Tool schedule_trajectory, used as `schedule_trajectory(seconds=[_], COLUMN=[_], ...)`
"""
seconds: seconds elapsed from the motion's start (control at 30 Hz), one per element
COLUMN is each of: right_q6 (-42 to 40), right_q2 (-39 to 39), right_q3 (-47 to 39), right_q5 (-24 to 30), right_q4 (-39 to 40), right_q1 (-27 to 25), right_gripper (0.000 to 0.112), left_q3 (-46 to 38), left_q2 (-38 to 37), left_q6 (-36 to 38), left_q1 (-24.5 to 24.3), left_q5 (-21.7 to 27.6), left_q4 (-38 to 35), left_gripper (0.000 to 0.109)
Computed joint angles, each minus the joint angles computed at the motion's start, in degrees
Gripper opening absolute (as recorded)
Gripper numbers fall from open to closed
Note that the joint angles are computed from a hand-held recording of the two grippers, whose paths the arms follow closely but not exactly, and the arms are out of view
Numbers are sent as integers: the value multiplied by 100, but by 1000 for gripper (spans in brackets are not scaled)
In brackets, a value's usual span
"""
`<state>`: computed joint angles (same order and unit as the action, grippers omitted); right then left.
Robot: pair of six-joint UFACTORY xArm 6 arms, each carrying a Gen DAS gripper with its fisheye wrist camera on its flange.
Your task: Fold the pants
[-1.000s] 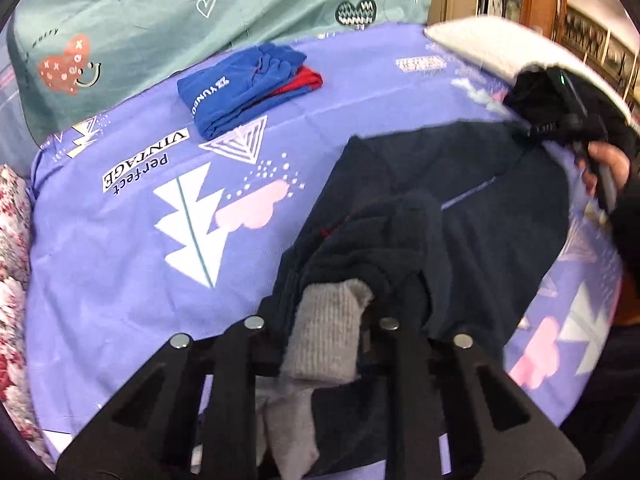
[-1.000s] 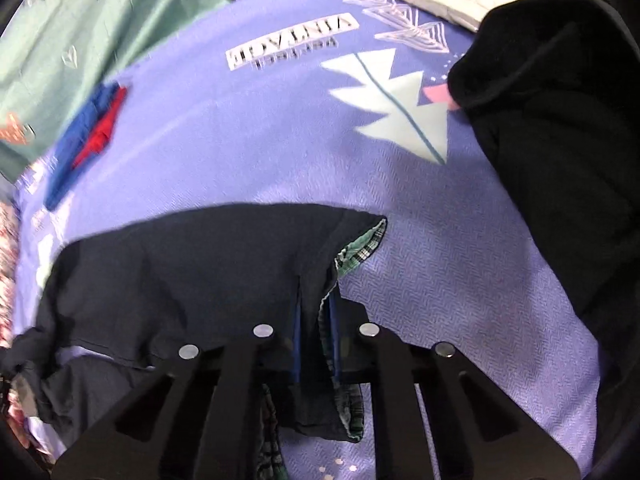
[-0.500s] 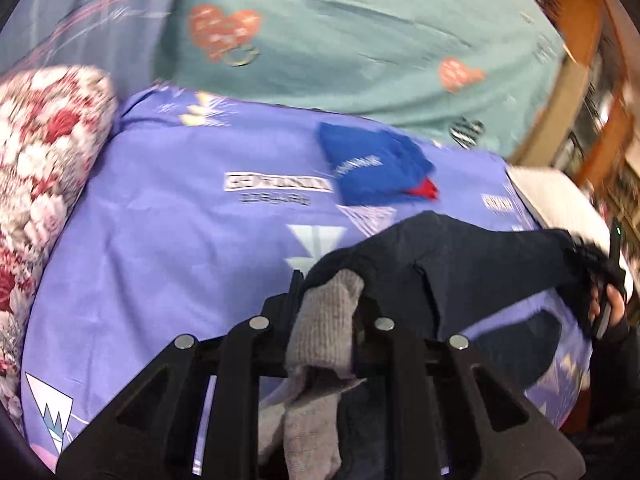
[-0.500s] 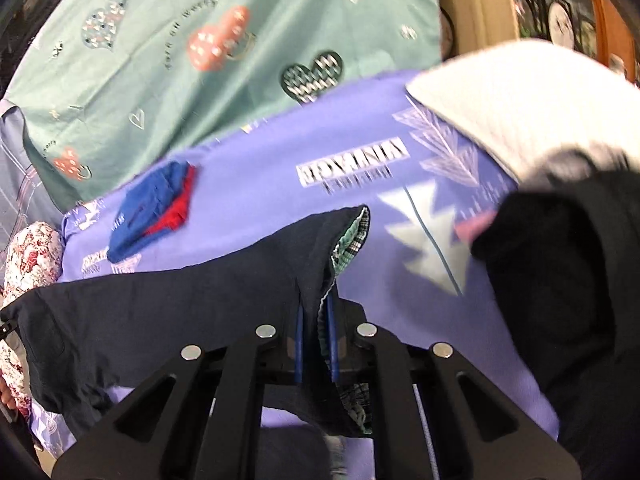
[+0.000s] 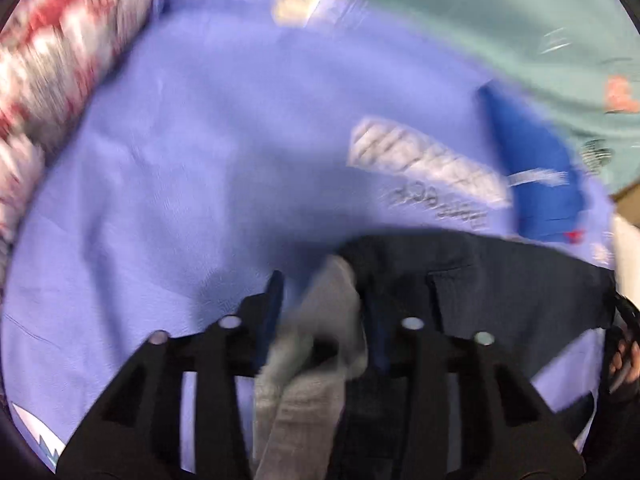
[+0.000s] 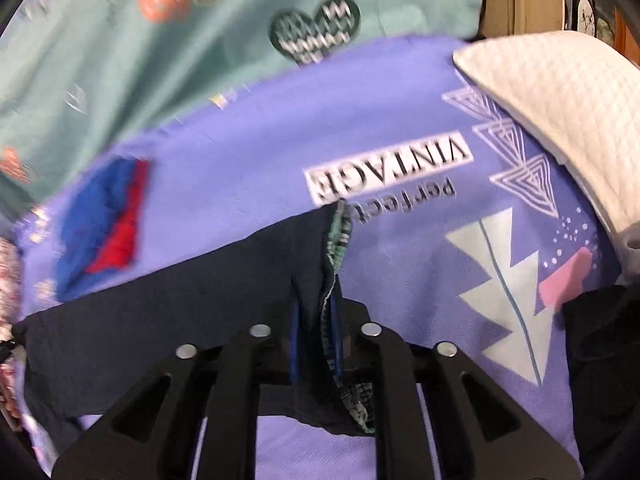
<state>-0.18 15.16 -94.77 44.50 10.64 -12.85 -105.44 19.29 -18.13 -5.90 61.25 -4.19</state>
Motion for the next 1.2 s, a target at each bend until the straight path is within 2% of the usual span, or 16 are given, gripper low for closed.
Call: schedule_trajectory(seconds=[0.03,0.1,0.13,0.17,0.23,0.33,0.43,0.6,0.67,0.77,0.9,1.0,1.07,1.13,1.17,1.2], right_q6=[385,800,826,801,796,28,-1028,-2171,-2378,-2580,-2722,-2729,-2750,-2742,-2677,-2728], right_q2=[91,29,-138,-347,-911,-2060,-3383,-4970,-5403,-5786,-5844,-5724,-5493,-5294,-5234,-5198], right_q3=[-20,126,340,570,1084,2134,3417,5079,5534,5926,6062,6011,5829,5674,5621,5543], right_q5=[-10,-125,-310,-495,-744,-863,-788,-16,163,476,863,901,1043,1120,1083,1215], right_q4=[-587,-1147,-1102,-968,-880,-582,170,1318,1746,2193,2599,2659,2747,2675,2579,2723], right_q1=[67,110,100,100,178,-98,-510,-1225,-1420,-1676,-1915,-1824,-1738,-1564,-1446,-1464], right_gripper=[28,38,48,51,52,59,66,66,66,66,66,65,58,33,24,11], left_q3=[-117,31,161,266,830,1992,3416,5082,5319,5601,5772,5696,5642,5634,5625,5643], left_q2=[118,-19,-172,-298,-964,-2225,-3552,-4791,-4848,-4804,-4653,-4544,-4455,-4424,-4410,-4441], left_q6=[-85,-18,69,125,186,255,533,602,735,665,324,185,156,200,158,117], left_q1=[34,152,225,279,463,564,486,115,-23,-192,-429,-484,-505,-446,-441,-419], left_q5=[94,-60,-119,-152,-322,-556,-842,-981,-1129,-1334,-1606,-1651,-1734,-1849,-1888,-1918], left_q4=[10,-163,-275,-331,-219,50,-246,-1069,-1295,-1508,-1165,-1118,-1131,-1337,-1376,-1420], left_gripper=[55,63,71,73,76,80,84,76,69,67,70,75,75,72,68,55])
